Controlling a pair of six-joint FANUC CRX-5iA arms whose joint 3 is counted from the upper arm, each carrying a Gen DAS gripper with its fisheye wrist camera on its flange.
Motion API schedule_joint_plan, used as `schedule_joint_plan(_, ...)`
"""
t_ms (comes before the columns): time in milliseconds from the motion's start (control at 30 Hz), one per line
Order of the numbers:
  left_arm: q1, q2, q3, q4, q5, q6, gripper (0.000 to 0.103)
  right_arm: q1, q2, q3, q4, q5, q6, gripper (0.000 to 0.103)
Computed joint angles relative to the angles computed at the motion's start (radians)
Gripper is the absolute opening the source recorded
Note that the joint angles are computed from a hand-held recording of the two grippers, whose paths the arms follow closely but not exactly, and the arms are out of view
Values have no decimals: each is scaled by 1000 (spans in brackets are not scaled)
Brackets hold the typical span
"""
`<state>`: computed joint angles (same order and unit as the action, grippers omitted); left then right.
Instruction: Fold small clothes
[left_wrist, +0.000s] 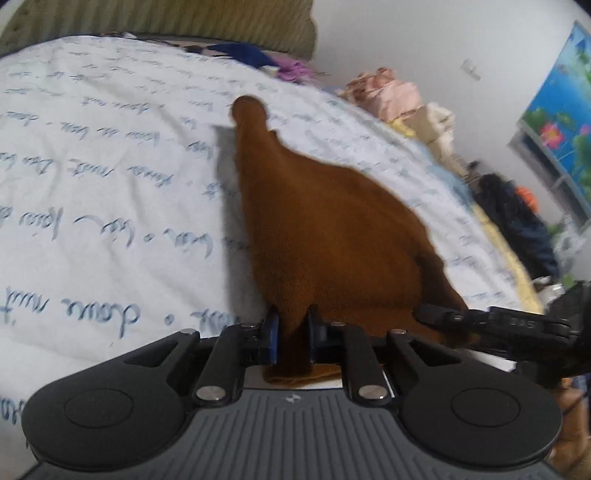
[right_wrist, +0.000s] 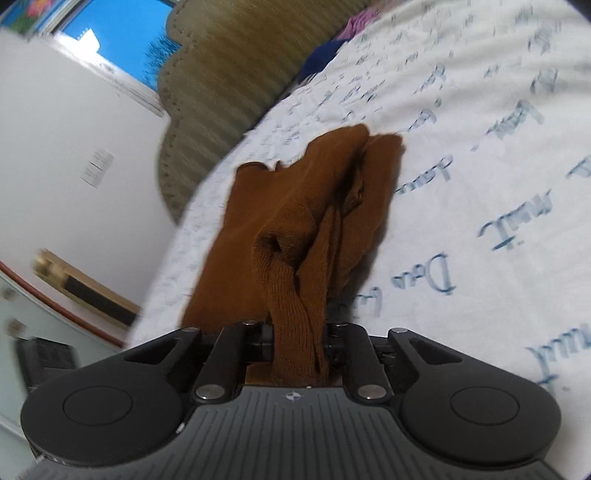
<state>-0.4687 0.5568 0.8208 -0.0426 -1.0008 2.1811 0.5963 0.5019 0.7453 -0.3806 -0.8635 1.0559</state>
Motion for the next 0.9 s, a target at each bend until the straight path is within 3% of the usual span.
schedule_joint_plan(67,-30,1,29,-86,-31,46,18,50,-22,-53,152,27,-49,42)
schedule_joint_plan(200,-110,40,154,-279,-164,71,23,137,-92,-213,443,131,-171,76)
schedule_joint_plan(300,-136,44,168,-325,-200,92,24,169,-122,-303,596,155,-250,81)
schedule_joint_plan(533,-193,26,161,-446,-249,153,52,191,-181,-443,706,239,-371,88)
schedule_joint_plan(900,-264,5,129,-564,-286,180,52,229,-225,-549,856,273,-491,92)
